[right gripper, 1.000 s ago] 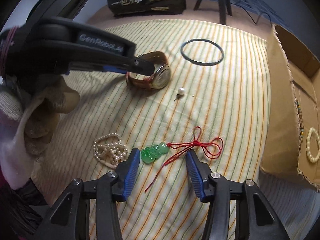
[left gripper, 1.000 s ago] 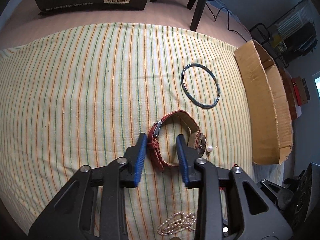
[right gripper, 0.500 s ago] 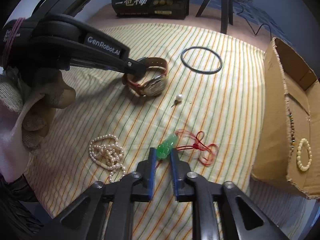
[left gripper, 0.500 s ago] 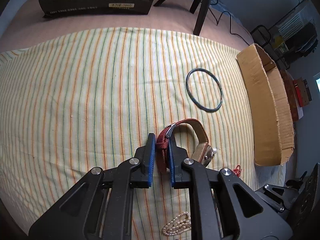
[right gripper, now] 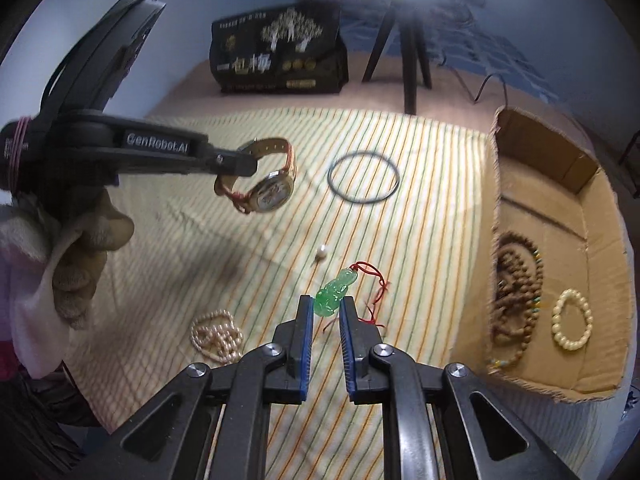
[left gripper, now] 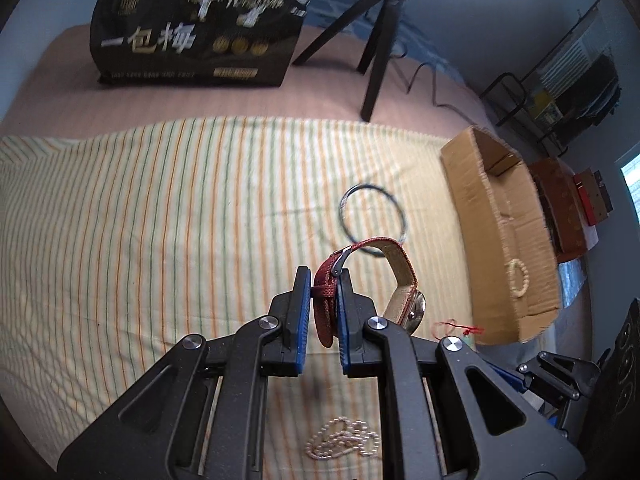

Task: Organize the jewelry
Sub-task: 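Grasp the watch strap with the left gripper while the right gripper grasps the jade pendant, then carry the watch into the box and release it while the right gripper releases the pendant there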

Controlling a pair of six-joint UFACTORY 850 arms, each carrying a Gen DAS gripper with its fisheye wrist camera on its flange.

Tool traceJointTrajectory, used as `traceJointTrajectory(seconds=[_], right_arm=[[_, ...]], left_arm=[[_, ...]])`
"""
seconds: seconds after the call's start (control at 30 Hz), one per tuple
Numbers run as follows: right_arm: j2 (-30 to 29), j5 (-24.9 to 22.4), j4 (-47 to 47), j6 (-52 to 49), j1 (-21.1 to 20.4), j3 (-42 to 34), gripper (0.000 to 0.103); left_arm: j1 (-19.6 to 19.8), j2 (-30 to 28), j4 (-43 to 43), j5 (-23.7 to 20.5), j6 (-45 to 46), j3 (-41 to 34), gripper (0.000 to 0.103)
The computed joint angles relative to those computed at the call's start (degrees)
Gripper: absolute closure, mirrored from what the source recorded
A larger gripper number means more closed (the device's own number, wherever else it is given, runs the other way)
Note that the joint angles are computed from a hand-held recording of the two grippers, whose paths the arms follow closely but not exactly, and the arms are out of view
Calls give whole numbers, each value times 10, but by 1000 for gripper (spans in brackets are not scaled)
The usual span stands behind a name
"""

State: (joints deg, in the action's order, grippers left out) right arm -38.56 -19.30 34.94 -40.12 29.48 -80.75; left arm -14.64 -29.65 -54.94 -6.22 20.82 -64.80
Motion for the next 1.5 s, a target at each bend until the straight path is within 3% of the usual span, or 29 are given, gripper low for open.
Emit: traceJointTrajectory(seconds=[0.27, 0.43, 0.53, 0.73, 0.97, 1.2, 1.5], right_arm=[[32, 33, 79, -64, -26, 1, 92], [38, 54, 74, -42, -48, -9, 92], [39, 58, 81, -41, -64, -15, 92], [31, 75, 40, 8, -88, -36, 92], [-3, 61, -39, 93, -111, -79, 92], [-20, 55, -50, 105, -124, -95, 92], [-45, 35, -70, 135, -137, -119, 92]], left_arm=[[-20, 32, -144, 19, 147, -2, 93], [-31, 34, -242, 17, 246, -18, 93], [-42, 31, -243, 19, 257, -31, 93], [-62, 1, -134, 8, 161, -79, 93], [-78, -60, 9, -10, 23, -162, 93], [-91, -133, 237, -35, -193, -267, 93], [-96, -190, 308, -68, -271, -337, 93]])
